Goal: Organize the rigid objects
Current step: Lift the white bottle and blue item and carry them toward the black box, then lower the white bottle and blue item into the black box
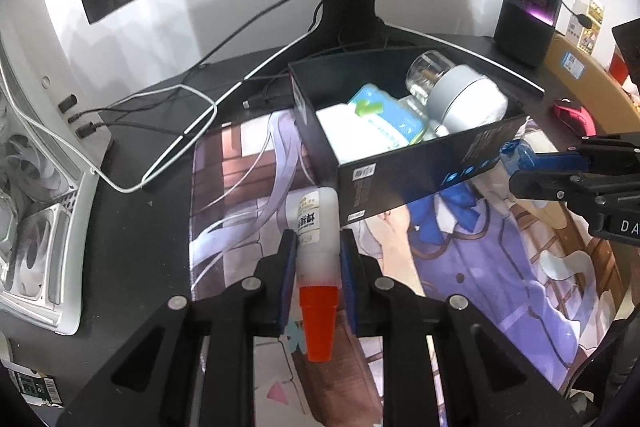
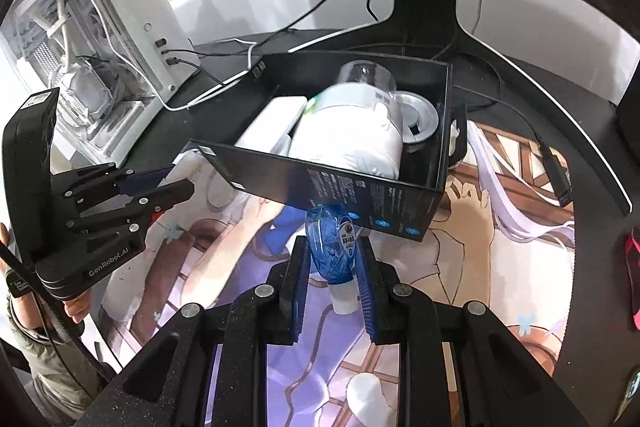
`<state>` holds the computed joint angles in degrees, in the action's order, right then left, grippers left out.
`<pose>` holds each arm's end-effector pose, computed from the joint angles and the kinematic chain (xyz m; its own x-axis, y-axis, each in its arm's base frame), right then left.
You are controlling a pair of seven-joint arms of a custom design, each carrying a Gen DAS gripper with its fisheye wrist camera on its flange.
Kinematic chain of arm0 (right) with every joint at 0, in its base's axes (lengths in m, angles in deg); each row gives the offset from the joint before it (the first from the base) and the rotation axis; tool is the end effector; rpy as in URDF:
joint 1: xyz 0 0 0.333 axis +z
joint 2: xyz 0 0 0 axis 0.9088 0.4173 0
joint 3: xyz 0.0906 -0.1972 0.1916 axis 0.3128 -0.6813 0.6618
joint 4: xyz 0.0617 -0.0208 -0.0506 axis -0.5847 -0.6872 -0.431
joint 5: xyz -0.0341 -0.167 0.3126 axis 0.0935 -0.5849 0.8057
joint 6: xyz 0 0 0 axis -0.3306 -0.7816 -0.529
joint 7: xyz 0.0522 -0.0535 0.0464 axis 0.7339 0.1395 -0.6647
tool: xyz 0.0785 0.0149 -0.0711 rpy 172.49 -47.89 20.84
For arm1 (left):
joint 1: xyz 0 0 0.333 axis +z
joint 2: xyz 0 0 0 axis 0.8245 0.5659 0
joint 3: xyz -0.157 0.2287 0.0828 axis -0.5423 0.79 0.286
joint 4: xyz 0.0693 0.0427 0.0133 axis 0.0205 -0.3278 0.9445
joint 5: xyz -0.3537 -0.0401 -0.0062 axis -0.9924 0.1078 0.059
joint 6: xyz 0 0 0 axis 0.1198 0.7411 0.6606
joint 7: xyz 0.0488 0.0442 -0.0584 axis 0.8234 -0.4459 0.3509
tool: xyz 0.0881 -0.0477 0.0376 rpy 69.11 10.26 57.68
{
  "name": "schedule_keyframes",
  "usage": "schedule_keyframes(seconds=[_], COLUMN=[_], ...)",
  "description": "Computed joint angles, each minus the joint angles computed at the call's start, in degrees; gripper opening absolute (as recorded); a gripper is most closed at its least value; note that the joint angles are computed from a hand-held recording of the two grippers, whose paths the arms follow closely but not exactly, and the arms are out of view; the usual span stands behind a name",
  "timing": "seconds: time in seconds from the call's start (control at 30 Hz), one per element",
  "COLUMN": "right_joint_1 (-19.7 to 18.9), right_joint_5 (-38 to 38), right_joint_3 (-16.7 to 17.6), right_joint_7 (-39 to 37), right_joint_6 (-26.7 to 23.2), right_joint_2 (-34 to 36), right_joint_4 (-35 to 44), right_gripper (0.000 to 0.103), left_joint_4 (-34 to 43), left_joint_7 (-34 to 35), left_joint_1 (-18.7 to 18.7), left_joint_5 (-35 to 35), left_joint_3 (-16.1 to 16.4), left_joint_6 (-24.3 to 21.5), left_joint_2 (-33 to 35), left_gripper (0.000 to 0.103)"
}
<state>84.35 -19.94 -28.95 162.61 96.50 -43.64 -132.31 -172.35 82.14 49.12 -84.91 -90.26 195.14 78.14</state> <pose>0.5223 0.2458 0.4620 0.1576 -0.9761 -0.1499 -0.8578 -0.0601 -0.5105 0.5470 -0.1426 0.4359 -0.4551 -0.8903 -0.0150 -0.7061 0.3711 -0.6030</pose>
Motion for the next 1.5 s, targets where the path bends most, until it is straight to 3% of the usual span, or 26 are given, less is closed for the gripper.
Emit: schedule_keyframes(seconds=[0.23,0.33,0.43,0.5,0.73,1.0,1.3,1.5], right_joint_1=[0.61,0.97,1.40,1.62,1.71,0.48,-0.93,-2.59], right_joint_5=[-0.99,-2.12,-3.62,-4.70,-10.53,-18.85,-20.71,-28.08], right_joint_3=[0.13,0.18,0.40,0.53,1.27,2.10,0.41,-0.24], right_joint_7=[0.87,2.15,3.91,5.10,10.77,17.34,20.30,27.39], right_joint_6=[2.09,3.46,4.81,5.84,9.78,12.66,17.04,19.09], right_joint_2=[-4.11,-5.94,-7.30,-8.09,-10.81,-10.93,-8.95,-5.91], right_joint_4=[-2.80,-3.96,-4.67,-5.12,-6.54,-4.93,-3.00,0.17], right_gripper=[0.023,0.023,0.023,0.023,0.023,0.023,0.023,0.023], left_joint_4=[-1.99,-2.42,-4.71,-4.83,-6.06,-4.71,-0.82,3.50], left_joint_7=[3.63,6.85,4.78,9.09,13.66,13.40,16.13,17.35], left_joint_1=[-0.35,-0.91,-1.72,-2.96,-5.47,-6.68,-7.56,-7.04], left_joint_5=[-4.74,-10.66,-7.24,-12.61,-17.09,-18.01,-23.66,-26.67], left_joint_3=[-0.63,-0.69,-0.66,-0.05,0.77,0.72,0.45,-0.70], left_joint_6=[0.63,0.83,3.85,2.91,5.09,8.31,9.68,10.66], left_joint_2=[-3.41,-5.18,-7.43,-8.79,-11.45,-10.88,-8.90,-5.47], left_gripper=[0.019,0.019,0.019,0.019,0.019,0.019,0.019,0.019])
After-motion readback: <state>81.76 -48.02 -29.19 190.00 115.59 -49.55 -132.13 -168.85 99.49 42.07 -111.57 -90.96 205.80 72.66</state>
